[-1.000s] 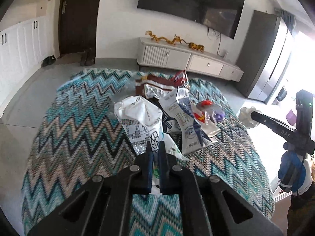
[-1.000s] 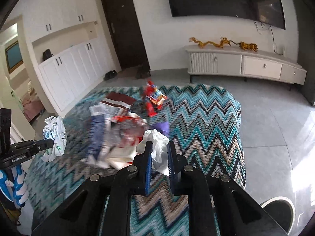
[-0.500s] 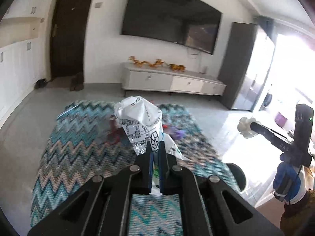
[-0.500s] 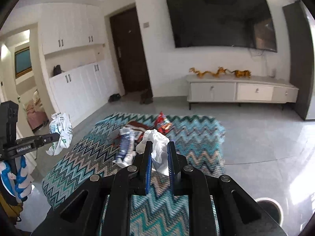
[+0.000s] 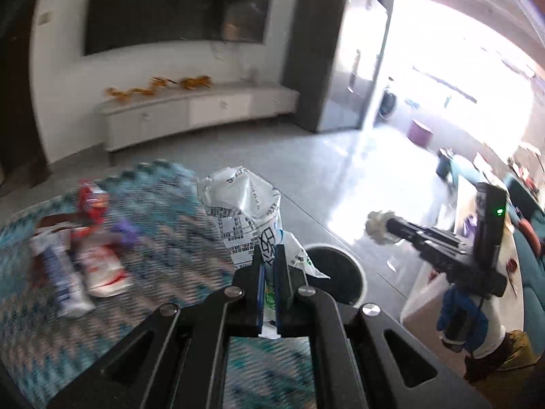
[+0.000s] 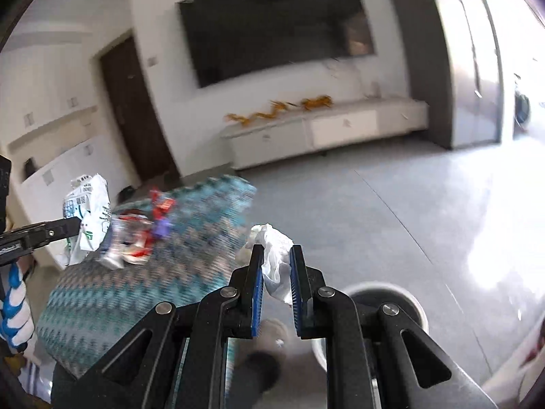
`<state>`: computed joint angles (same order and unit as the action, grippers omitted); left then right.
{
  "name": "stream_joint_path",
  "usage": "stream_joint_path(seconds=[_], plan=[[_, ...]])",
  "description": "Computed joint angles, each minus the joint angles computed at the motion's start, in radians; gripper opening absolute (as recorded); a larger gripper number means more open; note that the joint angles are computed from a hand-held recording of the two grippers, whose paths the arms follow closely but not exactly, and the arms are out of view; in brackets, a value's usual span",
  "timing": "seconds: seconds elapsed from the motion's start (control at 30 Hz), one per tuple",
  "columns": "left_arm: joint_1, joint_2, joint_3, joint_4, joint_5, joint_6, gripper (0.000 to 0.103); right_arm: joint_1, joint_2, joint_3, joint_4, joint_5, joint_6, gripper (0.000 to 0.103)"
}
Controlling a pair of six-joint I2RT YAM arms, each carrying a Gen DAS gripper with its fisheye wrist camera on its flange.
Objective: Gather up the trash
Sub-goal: 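Carry both items to the grey bin and open both tools to drop them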
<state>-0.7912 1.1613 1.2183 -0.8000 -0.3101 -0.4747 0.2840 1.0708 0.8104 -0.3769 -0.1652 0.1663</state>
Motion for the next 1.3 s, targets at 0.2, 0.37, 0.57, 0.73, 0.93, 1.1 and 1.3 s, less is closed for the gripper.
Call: stream_joint_path(seconds=[0.2, 0.37, 0.57, 0.73, 0.93, 1.1, 1.3], plan=[[-0.02, 0.353, 0.157, 0.135, 0.109, 0.026, 0.004, -0.187, 0.134, -0.095, 0.118, -0.101, -0.04, 0.016], [0.005, 0.578, 0.293, 0.182, 0.208, 0.022, 0.004, -0.273, 0.311, -0.118, 0.239, -0.136, -0.056, 0.017], [0.047, 0.792, 0.446, 0.191, 0.309, 0.0, 0.004, -0.325, 0.492, -0.112, 0.336, -0.145, -0.06, 0.018], [0.063, 0.907, 0.555, 0.166, 0.36, 0.004, 0.005, -0.319, 0.609, -0.068, 0.362, -0.124, -0.049, 0.018], [0.084, 0.995, 0.631, 0.166, 0.446, -0.014, 0.006, -0.328, 0.67, -0.054, 0.379, -0.101, -0.05, 0.026], [0.096, 1.009, 0.637, 0.17, 0.499, -0.042, 0.008, -0.348, 0.679, -0.061, 0.375, -0.092, -0.049, 0.047], [0.106, 0.939, 0.548, 0.211, 0.497, -0.058, 0.05, -0.365, 0.644, -0.082, 0.351, -0.077, -0.049, 0.051]])
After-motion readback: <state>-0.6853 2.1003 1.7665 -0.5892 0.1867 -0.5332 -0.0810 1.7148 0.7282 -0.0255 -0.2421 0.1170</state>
